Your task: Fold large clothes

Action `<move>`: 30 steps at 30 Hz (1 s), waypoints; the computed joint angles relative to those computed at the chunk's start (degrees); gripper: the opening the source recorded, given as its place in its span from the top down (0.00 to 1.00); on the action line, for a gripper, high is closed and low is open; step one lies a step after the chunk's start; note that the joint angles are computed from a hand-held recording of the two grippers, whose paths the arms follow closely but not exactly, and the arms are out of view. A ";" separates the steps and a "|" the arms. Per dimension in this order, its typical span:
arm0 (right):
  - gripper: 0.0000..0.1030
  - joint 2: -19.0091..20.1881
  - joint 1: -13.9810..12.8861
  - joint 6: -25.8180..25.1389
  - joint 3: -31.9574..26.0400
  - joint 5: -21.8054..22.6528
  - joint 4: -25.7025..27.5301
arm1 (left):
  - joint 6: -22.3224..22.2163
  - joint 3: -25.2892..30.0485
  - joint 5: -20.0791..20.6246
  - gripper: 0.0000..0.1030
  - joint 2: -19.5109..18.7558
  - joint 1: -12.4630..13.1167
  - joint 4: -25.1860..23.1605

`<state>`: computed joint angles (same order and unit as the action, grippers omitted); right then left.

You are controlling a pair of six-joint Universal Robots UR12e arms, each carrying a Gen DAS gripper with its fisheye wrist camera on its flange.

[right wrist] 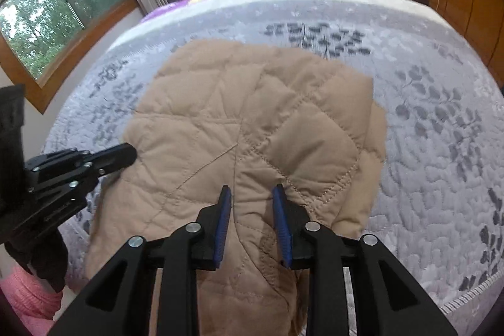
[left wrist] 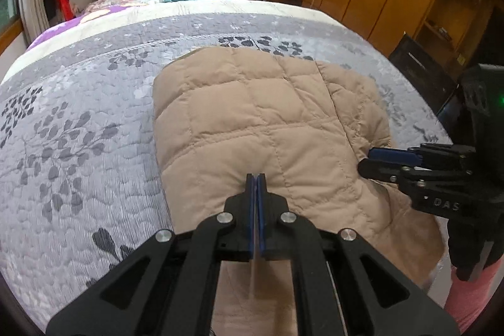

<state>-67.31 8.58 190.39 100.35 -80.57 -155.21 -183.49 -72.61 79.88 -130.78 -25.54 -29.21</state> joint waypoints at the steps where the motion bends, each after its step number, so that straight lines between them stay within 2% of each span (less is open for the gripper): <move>1: 0.73 0.32 -0.07 -0.09 -0.19 0.11 0.51 | 0.43 0.31 -0.39 0.97 -0.27 0.11 -0.69; 5: 0.73 0.82 -0.38 -0.17 -0.27 1.13 1.09 | 0.72 0.80 -1.54 0.98 -1.13 0.47 -2.09; 9: 0.71 0.40 -0.88 0.45 0.13 3.01 0.37 | 0.47 0.31 -0.56 0.98 -0.73 0.24 -1.21; 12: 0.64 -0.99 -1.28 0.23 1.79 4.58 -2.74 | 0.71 -0.64 -0.49 0.95 0.20 0.18 -0.25; 14: 0.55 -1.92 -1.74 0.47 3.13 5.94 -5.42 | 1.02 -1.72 -0.41 0.80 1.07 0.15 0.99; 15: 0.47 -2.27 -1.95 0.71 3.59 6.38 -6.32 | 1.26 -2.42 0.07 0.74 1.56 0.08 2.02; 16: 0.39 -2.84 -2.34 1.31 4.44 6.97 -7.65 | 1.61 -3.25 0.67 0.63 2.08 0.01 3.38; 17: 0.34 -3.38 -2.77 2.13 5.28 7.37 -8.89 | 1.79 -3.78 1.21 0.56 2.41 -0.04 4.35; 19: 0.22 -4.20 -3.61 3.41 6.75 8.11 -10.92 | 1.85 -5.07 1.67 0.52 3.24 0.10 6.04; 22: 0.10 -4.79 -5.37 5.78 8.72 10.49 -13.01 | 1.71 -6.14 1.72 0.46 3.94 0.56 7.20; 24: 0.07 -4.64 -6.67 7.58 9.59 14.08 -13.87 | 1.59 -6.46 2.13 0.41 4.07 0.78 7.63; 25: 0.06 -4.20 -7.73 8.72 10.07 17.69 -14.40 | 1.47 -6.60 1.36 0.36 4.14 1.09 7.44; 26: 0.06 -3.62 -8.62 9.65 10.34 21.01 -14.69 | 0.99 -6.65 -1.53 0.32 4.17 1.86 6.53; 30: 0.05 -1.55 -10.69 13.10 11.17 28.32 -16.19 | -1.84 -6.24 -15.79 0.22 3.28 5.37 2.21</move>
<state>-68.85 -2.11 203.48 111.52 -52.25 -171.40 -185.33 -78.85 64.10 -127.50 -20.17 -26.99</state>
